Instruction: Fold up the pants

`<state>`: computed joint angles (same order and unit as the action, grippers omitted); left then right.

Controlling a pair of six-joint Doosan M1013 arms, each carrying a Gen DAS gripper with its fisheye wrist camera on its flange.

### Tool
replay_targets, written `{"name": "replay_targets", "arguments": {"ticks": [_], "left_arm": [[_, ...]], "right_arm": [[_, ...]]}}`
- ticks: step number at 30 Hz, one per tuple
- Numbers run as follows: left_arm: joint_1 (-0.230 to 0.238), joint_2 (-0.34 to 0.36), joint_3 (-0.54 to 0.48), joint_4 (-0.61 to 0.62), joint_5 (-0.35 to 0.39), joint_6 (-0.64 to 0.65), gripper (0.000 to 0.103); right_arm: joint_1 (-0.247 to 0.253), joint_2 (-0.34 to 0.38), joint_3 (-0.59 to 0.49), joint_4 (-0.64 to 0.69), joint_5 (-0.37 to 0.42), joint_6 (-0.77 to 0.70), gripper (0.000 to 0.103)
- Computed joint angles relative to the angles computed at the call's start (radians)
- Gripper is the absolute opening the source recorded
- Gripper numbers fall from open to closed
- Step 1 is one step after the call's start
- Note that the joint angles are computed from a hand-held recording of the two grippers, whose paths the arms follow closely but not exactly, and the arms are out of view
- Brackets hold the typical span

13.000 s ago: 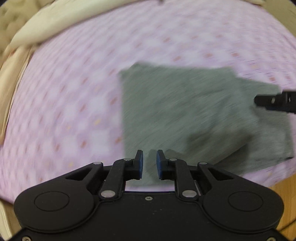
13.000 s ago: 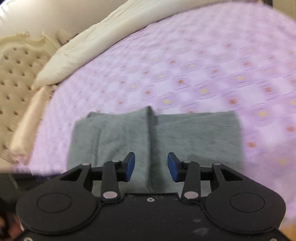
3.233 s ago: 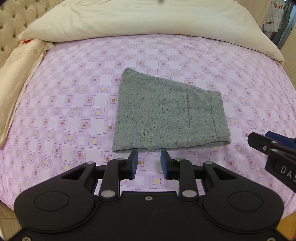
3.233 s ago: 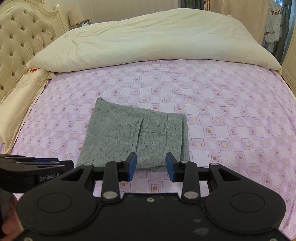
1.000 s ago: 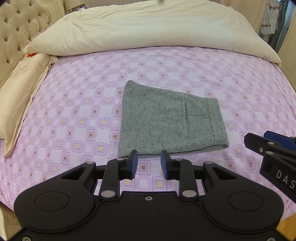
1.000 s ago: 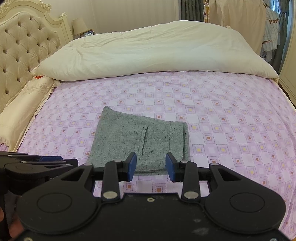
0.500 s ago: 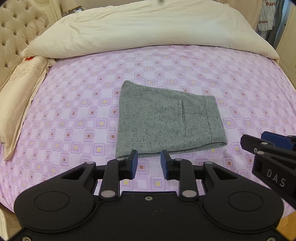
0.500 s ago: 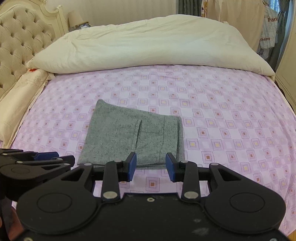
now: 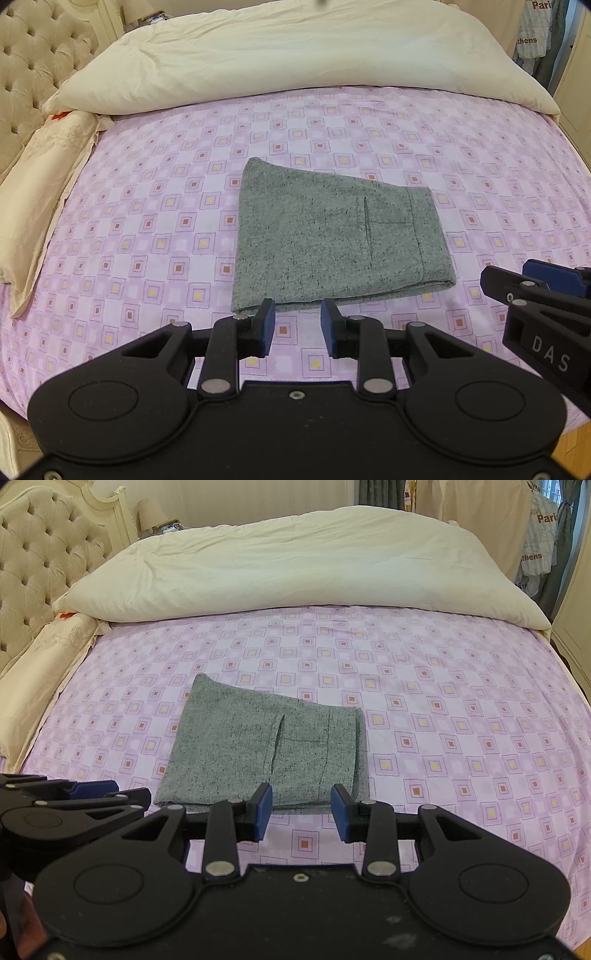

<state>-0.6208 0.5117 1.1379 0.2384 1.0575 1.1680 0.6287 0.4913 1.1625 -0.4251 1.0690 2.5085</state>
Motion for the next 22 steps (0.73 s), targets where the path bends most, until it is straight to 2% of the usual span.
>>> {"name": "replay_targets", "arguments": {"ticks": [22], "left_arm": [[-0.012,0.008,-0.011,0.024,0.012,-0.003,0.039]], "right_arm": [[-0.009,-0.003,0.004,0.011,-0.003,-0.011,0.038]]}}
